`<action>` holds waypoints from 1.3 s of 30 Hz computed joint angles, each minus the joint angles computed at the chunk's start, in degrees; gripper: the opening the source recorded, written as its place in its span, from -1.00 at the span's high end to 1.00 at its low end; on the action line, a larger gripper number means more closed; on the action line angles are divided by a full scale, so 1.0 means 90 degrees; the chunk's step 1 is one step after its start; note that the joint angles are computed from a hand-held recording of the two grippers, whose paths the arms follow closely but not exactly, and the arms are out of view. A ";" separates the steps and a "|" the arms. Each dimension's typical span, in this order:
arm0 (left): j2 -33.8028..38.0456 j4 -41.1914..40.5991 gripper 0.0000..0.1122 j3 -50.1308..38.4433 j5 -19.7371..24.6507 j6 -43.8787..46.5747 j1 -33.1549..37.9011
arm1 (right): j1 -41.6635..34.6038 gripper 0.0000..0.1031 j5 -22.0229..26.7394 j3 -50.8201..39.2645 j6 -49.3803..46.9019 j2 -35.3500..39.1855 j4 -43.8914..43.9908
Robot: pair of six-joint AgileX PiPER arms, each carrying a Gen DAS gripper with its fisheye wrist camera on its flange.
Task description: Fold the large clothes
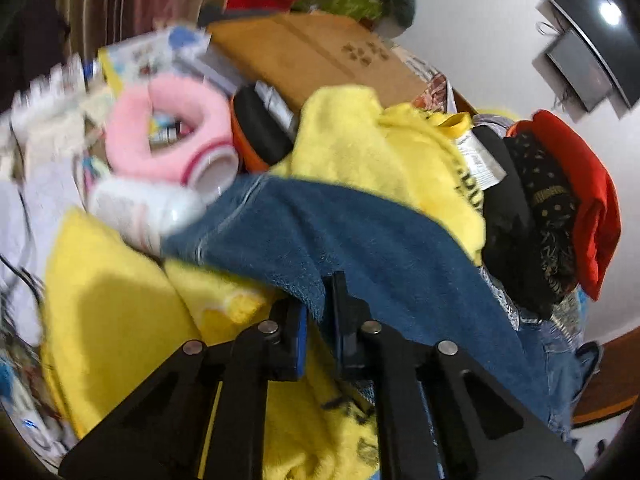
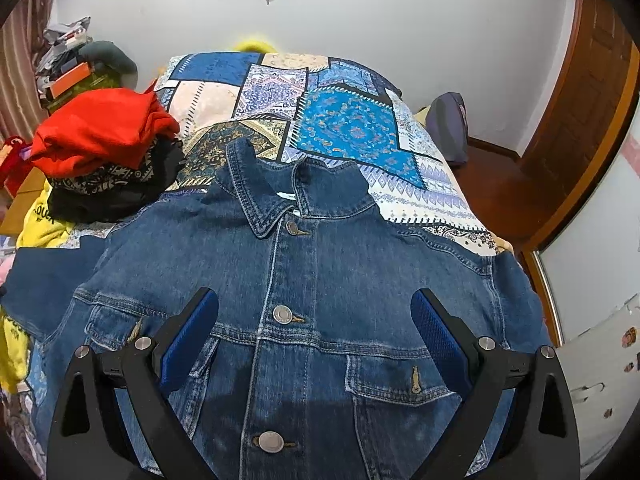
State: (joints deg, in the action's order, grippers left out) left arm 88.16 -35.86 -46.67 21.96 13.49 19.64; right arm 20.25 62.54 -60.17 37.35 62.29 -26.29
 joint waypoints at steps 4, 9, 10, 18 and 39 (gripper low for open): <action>-0.0591 0.0744 0.85 -0.0251 0.0072 -0.0694 -0.0371 | -0.0125 -0.86 -0.0070 0.0022 -0.0159 -0.0139 0.0068; -0.1175 0.1476 0.86 -0.0851 0.0308 -0.1527 -0.1251 | -0.0351 -0.86 -0.0197 0.0066 -0.0408 -0.0380 0.0208; -0.1247 0.1684 0.87 -0.0951 0.0311 -0.1762 -0.1466 | -0.0477 -0.86 -0.0253 0.0079 -0.0521 -0.0432 0.0302; -0.1233 0.3155 0.90 -0.2519 0.0527 -0.3482 -0.3745 | -0.1392 -0.86 -0.0508 0.0156 -0.1282 -0.0813 0.0947; 0.3492 0.4466 0.90 -0.8928 0.3653 -0.3780 -0.8286 | -0.4571 -0.87 -0.0635 0.0743 -0.4162 -0.1635 0.3238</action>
